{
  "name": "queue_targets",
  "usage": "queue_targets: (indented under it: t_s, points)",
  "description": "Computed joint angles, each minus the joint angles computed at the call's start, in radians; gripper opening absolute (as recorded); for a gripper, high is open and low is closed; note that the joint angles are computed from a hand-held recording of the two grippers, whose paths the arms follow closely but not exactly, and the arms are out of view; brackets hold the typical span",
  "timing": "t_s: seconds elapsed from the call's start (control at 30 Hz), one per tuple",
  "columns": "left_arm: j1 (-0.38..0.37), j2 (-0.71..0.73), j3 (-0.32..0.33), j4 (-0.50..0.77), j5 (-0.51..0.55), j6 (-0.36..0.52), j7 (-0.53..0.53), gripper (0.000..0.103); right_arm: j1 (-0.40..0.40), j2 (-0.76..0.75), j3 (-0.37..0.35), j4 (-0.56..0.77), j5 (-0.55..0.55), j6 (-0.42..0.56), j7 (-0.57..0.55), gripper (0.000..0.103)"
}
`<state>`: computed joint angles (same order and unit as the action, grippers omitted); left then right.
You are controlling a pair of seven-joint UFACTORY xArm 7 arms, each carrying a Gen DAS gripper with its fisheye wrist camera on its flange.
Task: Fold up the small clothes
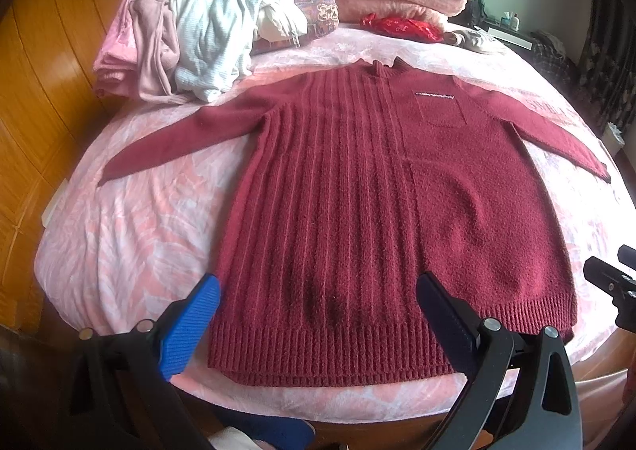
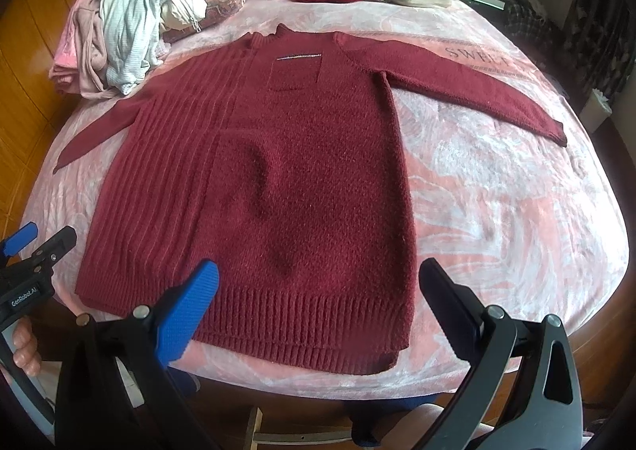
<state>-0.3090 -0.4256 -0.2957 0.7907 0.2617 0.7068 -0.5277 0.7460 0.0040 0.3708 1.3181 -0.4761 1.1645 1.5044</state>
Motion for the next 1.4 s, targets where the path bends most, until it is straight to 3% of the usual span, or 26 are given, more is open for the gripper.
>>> queue_targets:
  t_s: [1.4]
  points:
    - [-0.003,-0.004,0.002,-0.008,-0.007,-0.003,0.003,0.099,0.000,0.005,-0.003,0.007,0.021,0.002,-0.033,0.100]
